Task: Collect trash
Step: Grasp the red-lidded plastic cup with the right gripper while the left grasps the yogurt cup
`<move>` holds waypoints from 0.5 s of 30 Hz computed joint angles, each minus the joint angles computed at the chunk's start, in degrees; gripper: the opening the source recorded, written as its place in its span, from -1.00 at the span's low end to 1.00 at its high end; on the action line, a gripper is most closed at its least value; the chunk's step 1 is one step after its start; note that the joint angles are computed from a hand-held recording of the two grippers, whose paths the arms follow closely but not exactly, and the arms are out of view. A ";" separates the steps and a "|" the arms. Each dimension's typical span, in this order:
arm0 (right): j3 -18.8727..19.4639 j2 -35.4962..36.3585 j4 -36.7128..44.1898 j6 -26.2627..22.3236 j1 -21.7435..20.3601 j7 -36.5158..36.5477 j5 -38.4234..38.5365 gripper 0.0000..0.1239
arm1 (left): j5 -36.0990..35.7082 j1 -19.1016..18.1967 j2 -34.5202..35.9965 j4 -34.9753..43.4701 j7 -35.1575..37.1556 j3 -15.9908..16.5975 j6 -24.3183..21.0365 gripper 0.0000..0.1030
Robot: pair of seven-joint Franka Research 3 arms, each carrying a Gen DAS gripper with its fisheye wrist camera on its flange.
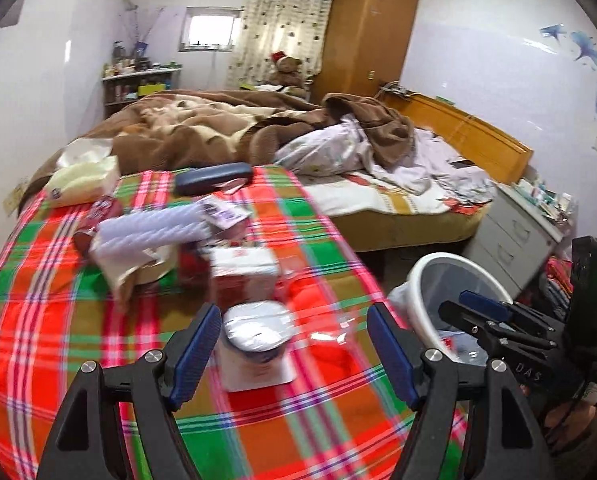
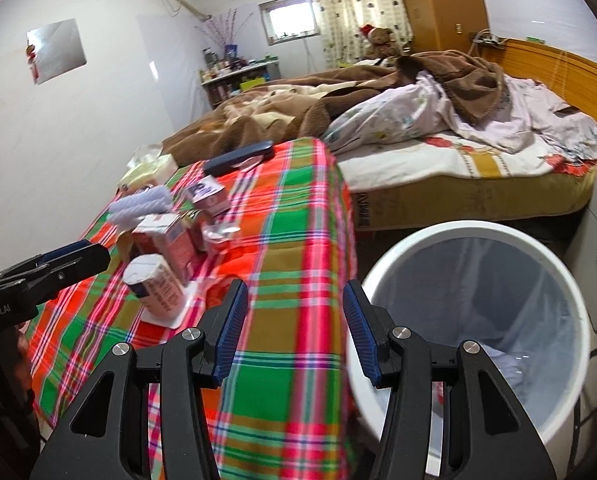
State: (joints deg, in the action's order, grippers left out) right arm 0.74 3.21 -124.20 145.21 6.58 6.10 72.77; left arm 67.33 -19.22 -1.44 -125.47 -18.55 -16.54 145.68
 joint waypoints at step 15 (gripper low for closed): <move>1.48 0.72 -0.64 0.60 2.20 1.77 -3.46 -0.17 | 0.33 2.00 4.41 -1.48 -1.52 2.47 7.66 0.52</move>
State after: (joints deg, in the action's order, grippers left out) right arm 2.22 3.93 -124.85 145.81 8.79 7.87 69.31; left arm 67.66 -17.22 2.98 -126.94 -20.07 -14.07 153.34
